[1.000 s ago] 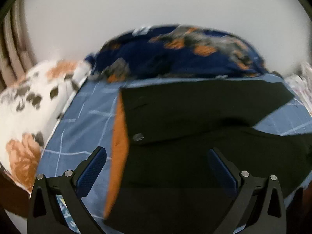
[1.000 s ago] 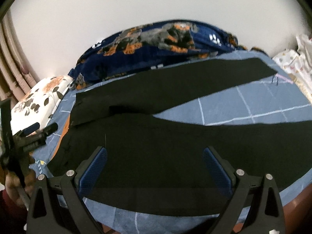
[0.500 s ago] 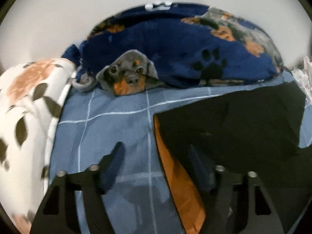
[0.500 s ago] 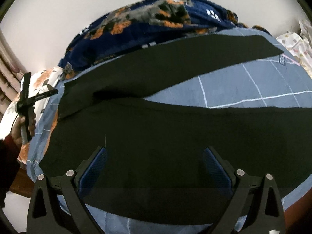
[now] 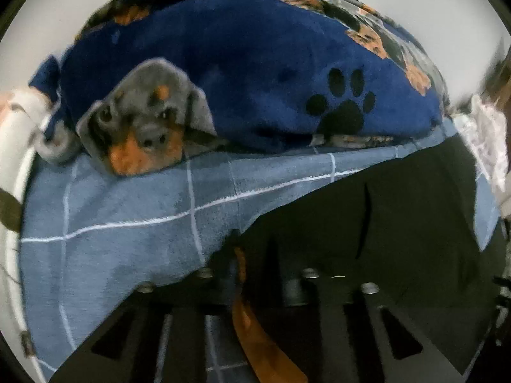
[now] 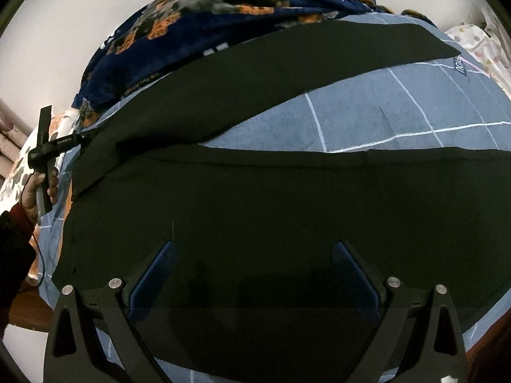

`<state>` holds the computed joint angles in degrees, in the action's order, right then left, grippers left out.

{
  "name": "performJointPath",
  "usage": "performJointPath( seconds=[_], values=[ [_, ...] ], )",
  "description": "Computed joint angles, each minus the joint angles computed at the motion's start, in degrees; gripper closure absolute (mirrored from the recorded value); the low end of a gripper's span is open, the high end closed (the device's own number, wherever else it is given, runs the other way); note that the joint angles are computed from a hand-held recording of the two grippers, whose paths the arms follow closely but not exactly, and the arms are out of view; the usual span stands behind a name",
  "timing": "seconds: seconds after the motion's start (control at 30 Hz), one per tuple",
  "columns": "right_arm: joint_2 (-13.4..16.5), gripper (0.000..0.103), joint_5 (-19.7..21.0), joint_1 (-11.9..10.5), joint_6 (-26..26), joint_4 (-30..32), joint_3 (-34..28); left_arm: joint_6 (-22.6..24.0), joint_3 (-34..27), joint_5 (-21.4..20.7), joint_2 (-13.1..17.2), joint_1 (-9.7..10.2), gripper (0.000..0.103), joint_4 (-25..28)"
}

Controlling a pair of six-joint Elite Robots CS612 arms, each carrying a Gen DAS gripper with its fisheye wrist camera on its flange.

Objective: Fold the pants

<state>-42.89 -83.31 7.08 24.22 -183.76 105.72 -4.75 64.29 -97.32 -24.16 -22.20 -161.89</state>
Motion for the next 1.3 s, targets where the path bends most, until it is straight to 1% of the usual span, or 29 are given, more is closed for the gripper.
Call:
performJointPath(
  seconds=[0.07, 0.1, 0.13, 0.2, 0.27, 0.3, 0.37, 0.4, 0.47, 0.53, 0.6, 0.67, 0.73, 0.77, 0.83, 0.87, 0.9, 0.93, 0.97, 1.0, 1.03, 1.07, 1.1, 1.2, 1.27, 1.3],
  values=[
    [0.04, 0.005, -0.11, 0.06, -0.20, -0.12, -0.13, 0.54, 1.93, 3.22, -1.11, -0.91, 0.092, -1.49],
    [-0.01, 0.005, 0.04, 0.05, -0.48, -0.20, -0.18, 0.81, 3.56, 5.42, -1.95, -1.51, 0.092, -3.48],
    [-0.10, 0.005, 0.15, 0.01, -0.80, -0.62, -0.16, 0.91, 5.13, 6.70, -2.86, -1.93, 0.094, -5.42],
    [-0.30, 0.005, 1.01, -0.33, -1.05, -2.23, -0.01, -0.88, 8.91, 6.07, -4.96, -2.30, 0.094, -11.30],
    [-0.45, 0.004, 3.66, -1.15, -0.76, -4.66, 0.00, -2.28, 13.95, 6.07, -7.55, -3.33, 0.094, -18.79],
    [-0.37, 0.004, 6.15, -1.77, -0.36, -5.73, -0.28, -2.64, 16.15, 5.56, -8.66, -3.78, 0.094, -22.29],
    [0.19, 0.004, 12.98, -3.38, 1.26, -8.16, -1.27, -2.24, 21.02, 5.01, -11.13, -5.03, 0.094, -29.45],
    [0.90, 0.004, 17.46, -4.42, 2.87, -9.87, -2.35, -1.88, 23.24, 4.52, -12.18, -5.64, 0.094, -32.52],
    [1.82, 0.004, 22.63, -5.49, 4.80, -9.96, -4.44, -2.35, 26.64, 2.72, -14.00, -6.58, 0.094, -36.48],
    [3.25, 0.004, 26.70, -6.46, 8.19, -10.83, -7.35, -2.76, 29.78, 0.10, -15.68, -7.14, 0.094, -38.87],
    [4.39, 0.004, 28.83, -7.09, 10.68, -11.36, -9.56, -3.23, 33.22, -0.82, -17.16, -8.30, 0.094, -40.49],
    [5.83, 0.003, 31.78, -7.81, 12.50, -10.26, -12.33, -4.15, 35.61, -1.76, -17.86, -9.05, 0.094, -41.02],
    [7.29, 0.003, 32.23, -8.18, 15.53, -9.07, -14.94, -4.95, 37.07, -1.97, -18.03, -9.82, 0.093, -40.73],
    [7.90, 0.003, 32.90, -8.46, 15.90, -7.45, -16.18, -5.12, 37.66, -2.02, -18.07, -10.16, 0.093, -40.43],
    [8.51, 0.003, 31.67, -8.77, 16.59, -3.11, -17.80, -6.01, 38.91, -2.00, -18.38, -10.78, 0.093, -40.31],
    [9.15, 0.003, 32.11, -9.07, 17.23, -1.60, -18.80, -6.79, 39.37, -2.02, -18.45, -11.03, 0.093, -40.30],
    [9.96, 0.009, 33.63, -9.45, 17.93, -0.83, -19.55, -7.39, 39.57, -2.02, -18.34, -11.05, 0.093, -40.35],
    [10.83, 0.018, 34.17, -9.65, 19.32, -0.81, -20.39, -8.08, 39.74, -1.95, -18.34, -11.06, 0.093, -40.32],
    [11.56, 0.041, 34.80, -9.83, 20.03, -1.03, -21.10, -8.78, 39.87, -1.94, -18.33, -10.95, 0.093, -40.23],
    [12.40, 0.063, 36.42, -10.09, 20.14, -1.30, -21.97, -9.37, 39.94, -2.13, -18.31, -10.78, 0.093, -40.14],
    [12.98, 0.072, 37.52, -10.26, 20.47, -1.67, -22.57, -9.83, 39.90, -2.23, -18.33, -10.64, 0.093, -39.88],
    [13.18, 0.085, 37.47, -10.34, 20.86, -2.10, -22.72, -10.06, 40.05, -1.93, -18.48, -10.61, 0.093, -39.77],
    [13.16, 0.093, 37.11, -10.37, 21.09, -2.82, -22.59, -10.01, 40.16, -1.53, -18.67, -10.57, 0.092, -39.56],
    [11.85, 0.095, 35.76, -10.38, 20.68, -8.80, -19.64, -9.66, 40.55, 0.05, -19.30, -10.52, 0.092, -38.69],
    [9.97, 0.096, 34.85, -10.27, 19.61, -11.95, -15.97, -9.60, 40.99, 0.81, -19.81, -10.29, 0.092, -37.71],
    [8.65, 0.096, 34.76, -10.21, 19.13, -13.79, -13.02, -9.94, 41.31, 0.71, -20.02, -10.03, 0.092, -37.16]
  ],
)
